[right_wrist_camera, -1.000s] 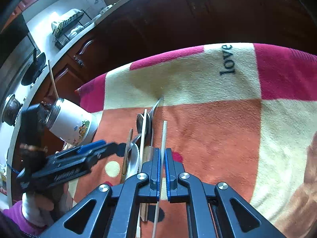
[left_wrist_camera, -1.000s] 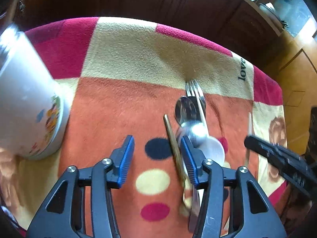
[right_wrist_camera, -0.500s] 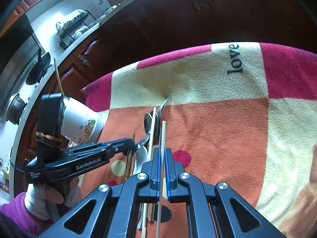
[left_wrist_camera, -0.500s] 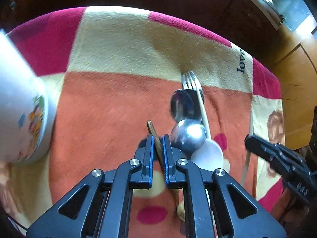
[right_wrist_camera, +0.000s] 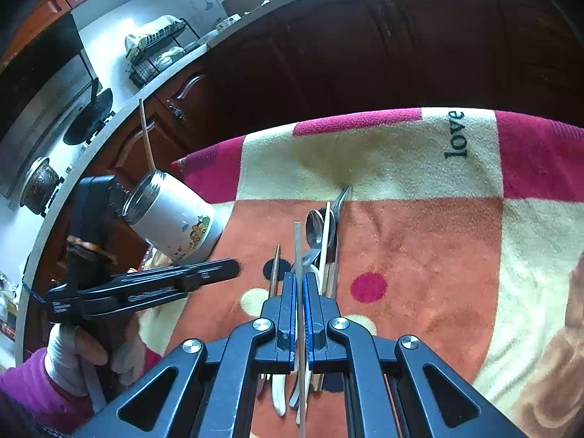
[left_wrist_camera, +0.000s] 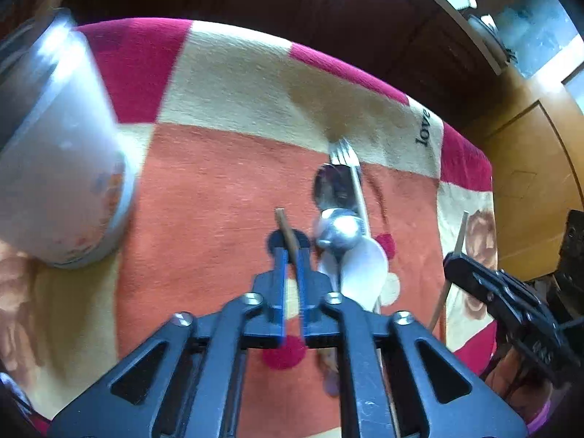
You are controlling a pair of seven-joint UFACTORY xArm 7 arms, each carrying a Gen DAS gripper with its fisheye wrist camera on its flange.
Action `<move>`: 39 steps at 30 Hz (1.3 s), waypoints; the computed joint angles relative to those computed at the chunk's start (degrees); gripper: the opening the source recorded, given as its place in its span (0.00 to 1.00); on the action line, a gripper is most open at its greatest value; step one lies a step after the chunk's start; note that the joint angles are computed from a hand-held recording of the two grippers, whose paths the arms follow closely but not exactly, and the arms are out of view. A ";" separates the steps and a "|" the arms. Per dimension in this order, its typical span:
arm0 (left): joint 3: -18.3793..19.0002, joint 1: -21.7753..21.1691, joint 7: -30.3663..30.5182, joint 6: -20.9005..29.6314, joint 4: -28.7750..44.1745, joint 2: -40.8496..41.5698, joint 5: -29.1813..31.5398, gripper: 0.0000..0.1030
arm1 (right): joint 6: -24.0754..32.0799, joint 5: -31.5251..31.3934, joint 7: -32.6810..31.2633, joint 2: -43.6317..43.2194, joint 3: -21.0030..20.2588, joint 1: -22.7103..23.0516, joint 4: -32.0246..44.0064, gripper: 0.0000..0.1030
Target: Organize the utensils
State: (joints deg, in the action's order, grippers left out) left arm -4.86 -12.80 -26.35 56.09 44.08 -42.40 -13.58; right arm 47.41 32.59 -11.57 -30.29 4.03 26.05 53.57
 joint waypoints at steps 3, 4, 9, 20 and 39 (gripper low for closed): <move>-2.10 0.32 -2.13 -1.16 1.38 4.28 0.88 0.29 | 0.26 -0.30 0.32 -0.47 -0.12 -0.19 -0.20 0.03; -2.57 0.51 -2.80 -1.31 1.78 5.51 1.56 0.29 | 0.38 -0.28 0.41 -0.51 -0.24 -0.24 -0.16 0.03; -4.10 0.65 -4.41 -0.96 3.34 8.54 5.77 0.09 | 0.42 0.25 -0.07 -0.66 -0.76 -0.23 -0.22 0.03; 0.18 0.12 -1.51 2.44 -1.84 -6.17 3.01 0.05 | -0.45 2.44 -0.64 -2.67 -0.56 1.22 -0.58 0.04; 2.53 5.40 1.87 12.04 4.80 -18.90 4.13 0.05 | -2.26 0.81 0.11 0.11 3.67 5.84 5.86 0.03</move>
State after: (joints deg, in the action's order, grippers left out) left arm -2.33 -7.41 -24.49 68.13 48.88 -61.29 -9.45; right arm 45.15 33.41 -11.46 -30.17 7.70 31.90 59.43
